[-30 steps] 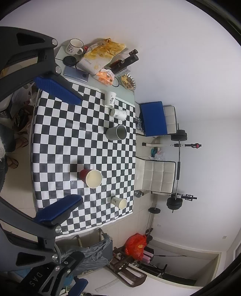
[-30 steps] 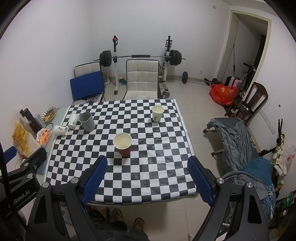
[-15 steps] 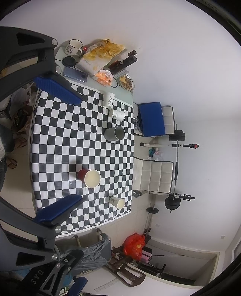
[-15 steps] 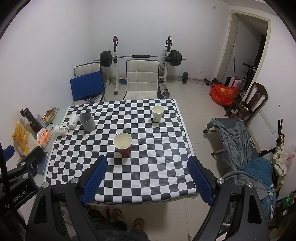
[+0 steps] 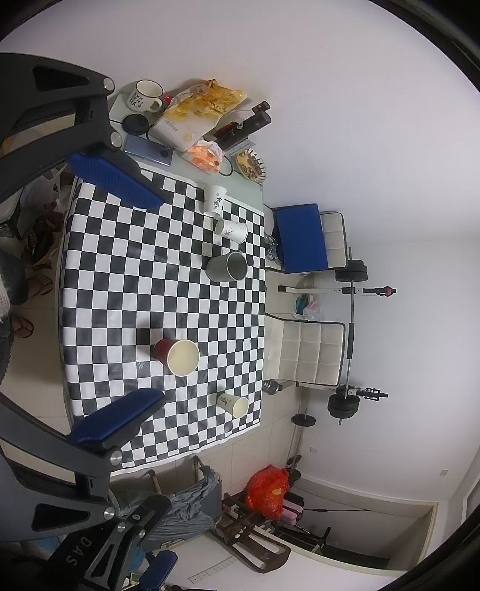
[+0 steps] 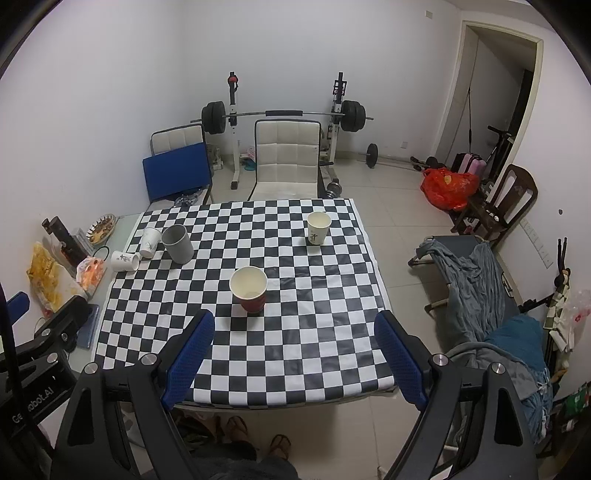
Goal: Flip cup upright
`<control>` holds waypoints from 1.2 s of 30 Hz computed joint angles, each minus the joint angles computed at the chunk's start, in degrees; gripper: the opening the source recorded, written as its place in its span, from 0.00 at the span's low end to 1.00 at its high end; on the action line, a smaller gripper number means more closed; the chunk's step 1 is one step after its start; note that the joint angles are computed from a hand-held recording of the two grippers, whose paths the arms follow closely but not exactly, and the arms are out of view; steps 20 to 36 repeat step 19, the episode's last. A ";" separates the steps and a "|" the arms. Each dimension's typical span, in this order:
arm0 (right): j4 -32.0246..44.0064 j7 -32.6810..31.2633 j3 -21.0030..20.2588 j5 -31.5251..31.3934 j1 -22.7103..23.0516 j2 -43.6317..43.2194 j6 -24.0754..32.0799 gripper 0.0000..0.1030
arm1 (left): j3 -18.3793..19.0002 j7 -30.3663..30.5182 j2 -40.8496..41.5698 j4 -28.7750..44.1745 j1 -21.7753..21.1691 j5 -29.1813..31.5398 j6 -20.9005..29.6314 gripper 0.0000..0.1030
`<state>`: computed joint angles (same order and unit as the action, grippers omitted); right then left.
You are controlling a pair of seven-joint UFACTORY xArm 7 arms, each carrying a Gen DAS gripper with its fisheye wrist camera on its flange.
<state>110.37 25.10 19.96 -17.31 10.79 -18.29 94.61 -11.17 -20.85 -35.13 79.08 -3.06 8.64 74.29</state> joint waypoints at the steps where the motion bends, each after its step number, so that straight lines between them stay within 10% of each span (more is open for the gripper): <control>1: 0.37 -0.07 0.14 -0.09 0.01 0.11 0.32 0.87 | 0.05 0.05 -0.05 -0.07 -0.04 -0.02 -0.08 0.96; 36: 2.90 0.92 0.83 -1.62 1.14 2.02 1.38 0.87 | 0.77 1.16 -0.49 -0.35 -0.08 -0.50 -0.25 0.96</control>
